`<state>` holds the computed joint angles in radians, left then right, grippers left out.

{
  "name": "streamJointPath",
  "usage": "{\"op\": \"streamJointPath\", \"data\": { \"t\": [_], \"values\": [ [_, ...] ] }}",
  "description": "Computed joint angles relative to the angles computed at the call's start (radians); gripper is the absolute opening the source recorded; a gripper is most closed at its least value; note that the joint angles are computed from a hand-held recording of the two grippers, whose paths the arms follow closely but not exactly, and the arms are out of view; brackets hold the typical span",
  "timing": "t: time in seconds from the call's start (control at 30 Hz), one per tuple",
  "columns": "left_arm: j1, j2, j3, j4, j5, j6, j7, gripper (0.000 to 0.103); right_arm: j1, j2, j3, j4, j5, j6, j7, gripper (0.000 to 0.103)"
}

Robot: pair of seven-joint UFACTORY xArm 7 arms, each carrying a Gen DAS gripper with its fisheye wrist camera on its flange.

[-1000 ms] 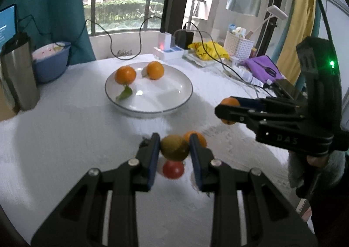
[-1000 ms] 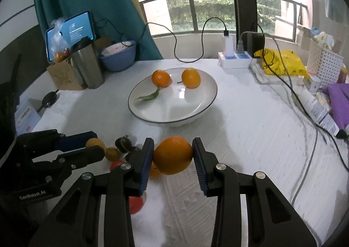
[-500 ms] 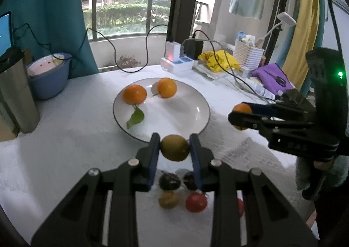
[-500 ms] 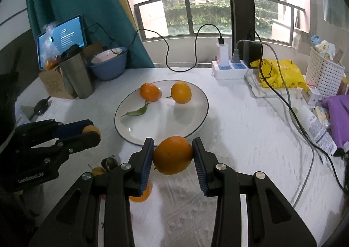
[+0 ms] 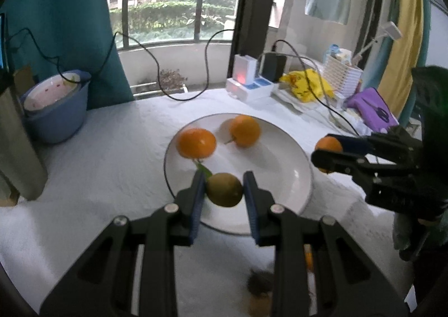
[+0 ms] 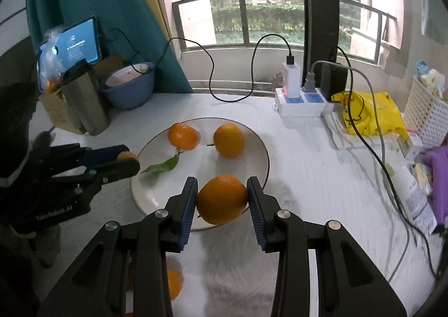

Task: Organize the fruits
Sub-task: 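Lower both held fruits onto the white plate and open both grippers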

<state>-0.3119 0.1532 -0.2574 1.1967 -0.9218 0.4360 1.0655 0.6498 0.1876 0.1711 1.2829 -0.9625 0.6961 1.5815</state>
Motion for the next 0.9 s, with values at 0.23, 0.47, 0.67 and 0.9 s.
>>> {"op": "streamJointPath", "data": {
  "t": [0.23, 0.47, 0.67, 0.9],
  "values": [
    [0.006, 0.102, -0.014, 0.092, 0.090, -0.012, -0.084, 0.029, -0.009, 0.070, -0.039, 0.051, -0.011, -0.016, -0.046, 0.039],
    [0.031, 0.174, -0.037, 0.164, 0.163, 0.012, -0.155, 0.029, 0.000, 0.143, -0.078, 0.110, 0.012, -0.031, -0.085, 0.039],
    [0.049, 0.194, -0.051, 0.184, 0.198, 0.041, -0.195, 0.030, 0.012, 0.169, -0.103, 0.128, 0.033, -0.025, -0.091, 0.039],
    [0.060, 0.180, -0.058, 0.163, 0.202, 0.027, -0.217, 0.036, 0.028, 0.162, -0.112, 0.130, 0.023, 0.008, -0.062, 0.046]
  ]
}}
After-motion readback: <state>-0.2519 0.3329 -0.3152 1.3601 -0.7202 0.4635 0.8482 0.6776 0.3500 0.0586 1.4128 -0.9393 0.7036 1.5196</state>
